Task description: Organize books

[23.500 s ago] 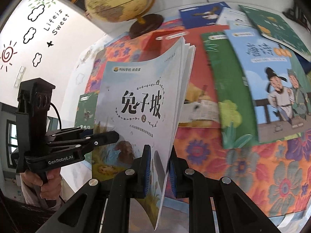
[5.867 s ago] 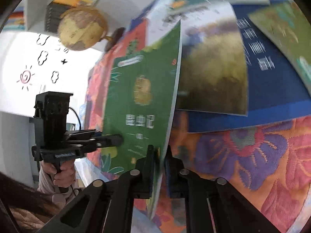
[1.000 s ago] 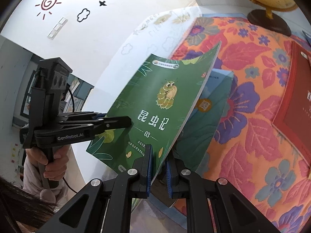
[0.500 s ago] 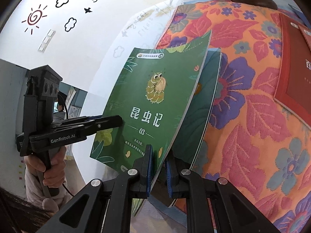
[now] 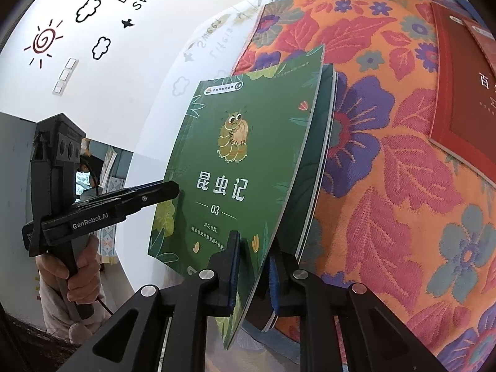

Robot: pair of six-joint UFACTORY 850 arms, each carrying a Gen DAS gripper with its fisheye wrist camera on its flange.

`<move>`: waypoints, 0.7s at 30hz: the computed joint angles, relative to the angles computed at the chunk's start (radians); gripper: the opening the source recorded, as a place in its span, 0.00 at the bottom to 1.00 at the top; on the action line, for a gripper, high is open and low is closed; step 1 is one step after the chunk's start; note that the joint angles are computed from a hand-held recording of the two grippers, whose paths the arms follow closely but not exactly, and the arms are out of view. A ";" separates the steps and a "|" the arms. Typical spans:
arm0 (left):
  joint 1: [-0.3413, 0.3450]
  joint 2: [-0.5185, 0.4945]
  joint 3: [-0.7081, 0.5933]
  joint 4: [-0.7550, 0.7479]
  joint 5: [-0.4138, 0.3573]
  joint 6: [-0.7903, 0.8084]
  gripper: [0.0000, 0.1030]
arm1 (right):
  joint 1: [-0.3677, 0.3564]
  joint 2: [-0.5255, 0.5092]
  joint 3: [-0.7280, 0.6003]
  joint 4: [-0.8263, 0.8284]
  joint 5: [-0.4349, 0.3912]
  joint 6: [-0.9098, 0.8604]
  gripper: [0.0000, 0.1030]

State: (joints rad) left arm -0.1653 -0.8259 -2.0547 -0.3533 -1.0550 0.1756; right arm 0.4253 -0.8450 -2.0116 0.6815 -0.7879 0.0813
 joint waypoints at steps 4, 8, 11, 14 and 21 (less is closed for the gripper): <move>0.004 -0.006 -0.004 0.004 -0.006 -0.016 0.21 | 0.003 -0.002 -0.007 -0.012 -0.006 0.011 0.18; 0.002 -0.007 -0.005 0.018 -0.004 -0.030 0.21 | 0.016 -0.031 -0.074 -0.114 -0.052 0.098 0.21; 0.003 -0.006 -0.005 0.023 0.001 -0.035 0.21 | 0.024 -0.036 -0.108 -0.173 -0.086 0.143 0.44; 0.006 -0.007 -0.007 0.026 0.001 -0.044 0.21 | 0.030 0.013 -0.051 -0.248 -0.026 0.212 0.55; 0.004 -0.016 -0.019 0.016 -0.008 -0.040 0.21 | 0.028 -0.034 -0.098 -0.193 -0.099 0.220 0.55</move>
State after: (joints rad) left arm -0.1616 -0.8423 -2.0737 -0.3375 -1.0632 0.1359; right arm 0.4528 -0.8792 -2.1100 0.4882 -0.8873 0.3015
